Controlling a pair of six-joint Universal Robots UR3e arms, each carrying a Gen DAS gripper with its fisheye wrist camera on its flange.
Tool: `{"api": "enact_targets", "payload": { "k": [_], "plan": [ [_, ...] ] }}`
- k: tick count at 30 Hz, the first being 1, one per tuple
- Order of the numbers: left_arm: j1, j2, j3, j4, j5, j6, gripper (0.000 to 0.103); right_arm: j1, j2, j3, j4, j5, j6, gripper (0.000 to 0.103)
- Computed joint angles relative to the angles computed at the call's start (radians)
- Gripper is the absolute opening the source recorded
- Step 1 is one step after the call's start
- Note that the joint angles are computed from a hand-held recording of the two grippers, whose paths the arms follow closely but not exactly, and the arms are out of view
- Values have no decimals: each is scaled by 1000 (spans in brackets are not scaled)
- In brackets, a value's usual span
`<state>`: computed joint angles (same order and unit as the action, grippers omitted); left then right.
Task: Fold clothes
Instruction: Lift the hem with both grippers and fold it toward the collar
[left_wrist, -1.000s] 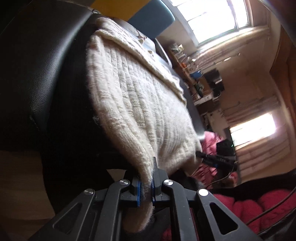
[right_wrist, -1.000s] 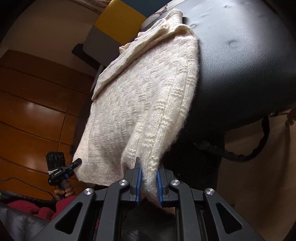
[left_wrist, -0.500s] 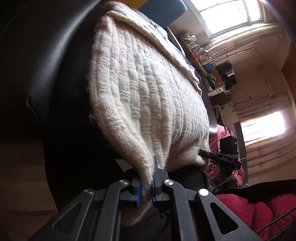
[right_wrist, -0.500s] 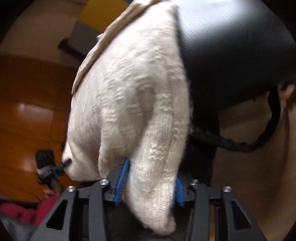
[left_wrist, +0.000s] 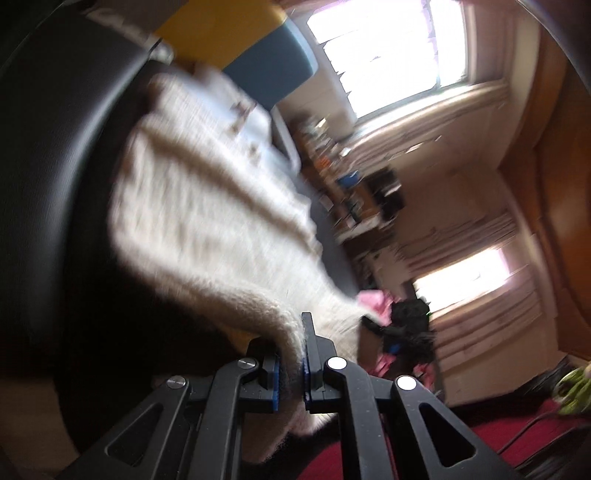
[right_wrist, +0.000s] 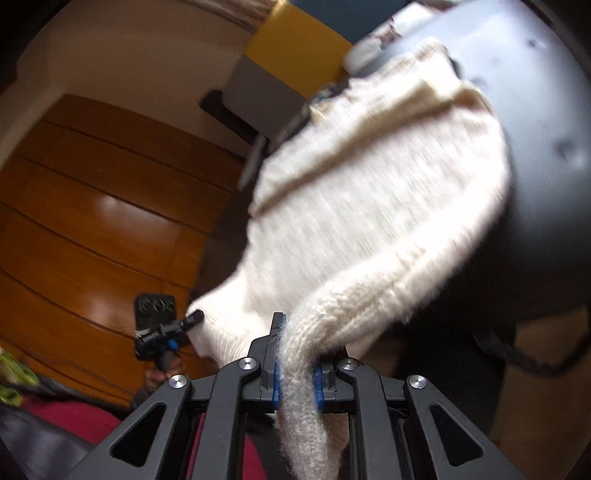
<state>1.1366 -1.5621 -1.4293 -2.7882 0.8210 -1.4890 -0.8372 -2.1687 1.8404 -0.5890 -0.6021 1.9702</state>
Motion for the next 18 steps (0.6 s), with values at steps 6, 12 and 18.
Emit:
{"api": "enact_targets", "payload": {
  "k": [6, 12, 18],
  "plan": [
    [-126, -177, 253, -70, -234, -18, 7, 229, 103, 82, -714, 163, 530, 13],
    [-287, -315, 452, 105, -430, -236, 7, 408, 369, 48, -1536, 120, 1087, 13],
    [-425, -458, 525, 582, -535, -691, 7, 525, 738, -319, -1744, -7, 1306, 13]
  ]
}}
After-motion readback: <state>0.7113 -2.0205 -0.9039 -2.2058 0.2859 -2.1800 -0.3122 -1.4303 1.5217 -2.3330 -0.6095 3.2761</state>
